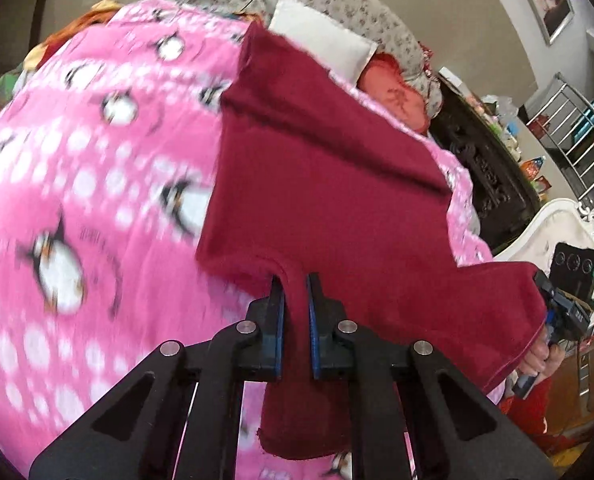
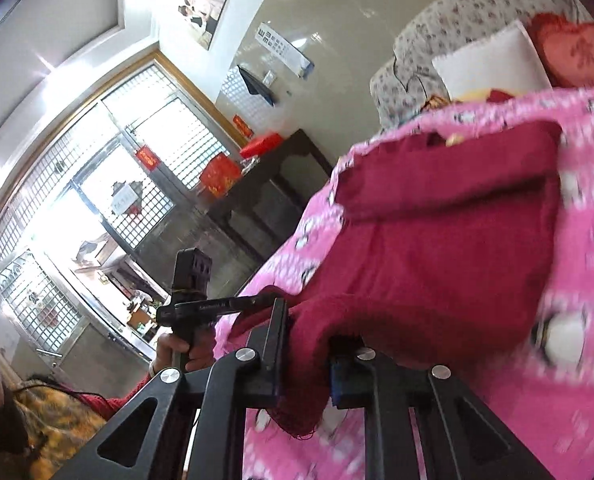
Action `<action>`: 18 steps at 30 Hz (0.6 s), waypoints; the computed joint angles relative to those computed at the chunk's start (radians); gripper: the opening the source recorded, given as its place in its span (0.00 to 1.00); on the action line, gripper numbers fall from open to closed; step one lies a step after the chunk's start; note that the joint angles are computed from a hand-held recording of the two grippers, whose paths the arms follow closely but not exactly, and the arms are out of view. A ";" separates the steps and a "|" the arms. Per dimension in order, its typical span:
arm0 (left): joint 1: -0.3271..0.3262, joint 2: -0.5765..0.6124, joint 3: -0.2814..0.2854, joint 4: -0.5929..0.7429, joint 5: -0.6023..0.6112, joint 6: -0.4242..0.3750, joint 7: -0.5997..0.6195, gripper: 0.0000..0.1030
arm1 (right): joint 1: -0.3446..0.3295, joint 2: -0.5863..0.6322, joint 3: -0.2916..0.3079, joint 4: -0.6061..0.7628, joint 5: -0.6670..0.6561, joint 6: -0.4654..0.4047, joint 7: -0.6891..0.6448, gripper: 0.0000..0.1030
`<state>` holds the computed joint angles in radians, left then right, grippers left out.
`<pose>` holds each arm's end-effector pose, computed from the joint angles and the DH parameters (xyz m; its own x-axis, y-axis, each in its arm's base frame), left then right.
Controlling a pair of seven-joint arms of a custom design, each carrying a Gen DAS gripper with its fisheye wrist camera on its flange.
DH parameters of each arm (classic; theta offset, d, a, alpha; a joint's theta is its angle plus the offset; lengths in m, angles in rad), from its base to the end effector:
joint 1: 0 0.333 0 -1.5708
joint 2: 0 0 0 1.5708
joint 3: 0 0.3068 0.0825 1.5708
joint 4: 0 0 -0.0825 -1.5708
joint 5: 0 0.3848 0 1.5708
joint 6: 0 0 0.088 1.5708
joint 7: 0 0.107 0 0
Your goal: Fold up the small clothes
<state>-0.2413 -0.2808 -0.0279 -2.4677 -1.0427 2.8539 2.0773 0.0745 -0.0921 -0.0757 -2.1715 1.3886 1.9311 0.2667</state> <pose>0.4710 -0.0819 0.4444 -0.0422 -0.8661 0.4981 -0.7902 -0.2761 -0.5471 0.5291 0.0666 0.4617 0.6917 -0.3786 -0.6150 -0.6858 -0.0778 -0.7236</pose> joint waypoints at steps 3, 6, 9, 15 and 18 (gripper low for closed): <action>0.007 0.057 0.002 0.088 0.012 -0.008 0.011 0.08 | 0.003 0.061 0.010 0.098 0.010 0.029 0.015 0.14; 0.035 0.139 -0.005 0.216 0.009 -0.026 0.025 0.08 | -0.005 0.144 0.025 0.230 0.035 0.057 0.050 0.14; 0.086 0.252 -0.031 0.381 0.070 -0.051 -0.022 0.08 | -0.024 0.238 0.049 0.372 0.056 0.115 0.103 0.14; 0.132 0.576 -0.042 0.795 0.419 -0.081 -0.347 0.08 | -0.021 0.535 0.096 0.747 -0.037 0.373 0.369 0.14; 0.185 0.703 -0.067 0.967 0.423 -0.188 -0.446 0.08 | 0.024 0.717 0.051 0.959 -0.261 0.440 0.645 0.20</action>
<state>-0.0568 0.4217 -0.0953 -1.5008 -0.6193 2.6662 1.6309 0.0984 0.6250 -0.0243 -1.2128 1.1280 2.3715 0.9119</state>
